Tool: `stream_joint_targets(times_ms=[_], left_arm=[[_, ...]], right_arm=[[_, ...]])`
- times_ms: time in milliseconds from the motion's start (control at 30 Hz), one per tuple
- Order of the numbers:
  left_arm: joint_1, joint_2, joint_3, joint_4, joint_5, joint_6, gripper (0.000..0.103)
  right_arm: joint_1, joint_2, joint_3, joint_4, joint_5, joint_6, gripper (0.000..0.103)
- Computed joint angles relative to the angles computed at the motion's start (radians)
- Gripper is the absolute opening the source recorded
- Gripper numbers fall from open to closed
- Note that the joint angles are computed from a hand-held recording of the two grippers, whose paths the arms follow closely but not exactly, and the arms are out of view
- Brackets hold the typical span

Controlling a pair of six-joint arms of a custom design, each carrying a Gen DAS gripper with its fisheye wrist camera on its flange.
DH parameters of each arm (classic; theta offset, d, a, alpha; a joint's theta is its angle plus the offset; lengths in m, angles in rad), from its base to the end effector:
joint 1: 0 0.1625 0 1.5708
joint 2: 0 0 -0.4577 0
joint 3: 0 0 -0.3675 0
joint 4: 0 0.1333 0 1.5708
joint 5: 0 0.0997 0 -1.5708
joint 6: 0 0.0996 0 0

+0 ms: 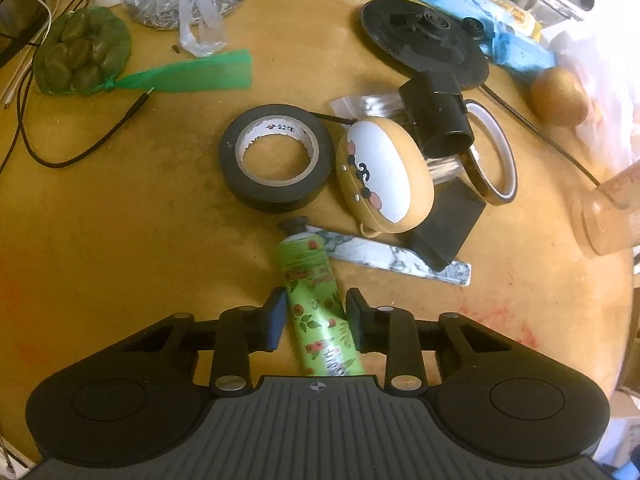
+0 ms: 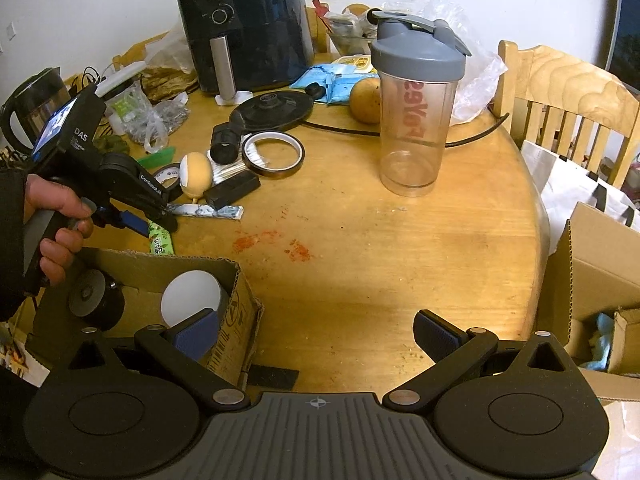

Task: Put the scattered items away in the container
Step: 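Grasp the green printed tube with the left gripper, then lift the green tube with the left gripper while the right gripper moves toward the clear ring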

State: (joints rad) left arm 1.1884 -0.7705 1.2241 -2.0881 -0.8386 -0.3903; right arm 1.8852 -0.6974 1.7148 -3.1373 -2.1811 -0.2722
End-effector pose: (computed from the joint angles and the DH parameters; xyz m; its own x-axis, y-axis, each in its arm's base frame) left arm -0.0993 -0.7825 0.2527 -0.7945 -0.1321 -0.5928 0.0758 0.9468 -0.3127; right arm 0.2802 -0.6151 0.1262 -0.7688 -0.1882 0.6112 -0.4885 0.7897 -0.3713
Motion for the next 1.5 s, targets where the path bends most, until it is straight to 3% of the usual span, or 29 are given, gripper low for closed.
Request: stream_joint_targets(times_ms=[467, 933, 1133, 1500], left_arm=[[-0.001, -0.026, 0.033, -0.089, -0.024, 0.071, 0.027], [-0.013, -0.086, 0.078, -0.229, -0.037, 0.215, 0.027], [-0.025, -0.111, 0.080, -0.239, -0.045, 0.293, 0.027], [-0.033, -0.176, 0.107, -0.229, -0.083, 0.319, 0.027]], right_arm=[[0.003, 0.003, -0.001, 0.004, 0.013, -0.024, 0.103], [0.004, 0.018, -0.028, 0.014, 0.037, -0.056, 0.103], [0.002, 0.030, -0.057, 0.035, 0.055, -0.064, 0.103], [-0.013, 0.063, -0.142, 0.090, 0.088, -0.072, 0.103]])
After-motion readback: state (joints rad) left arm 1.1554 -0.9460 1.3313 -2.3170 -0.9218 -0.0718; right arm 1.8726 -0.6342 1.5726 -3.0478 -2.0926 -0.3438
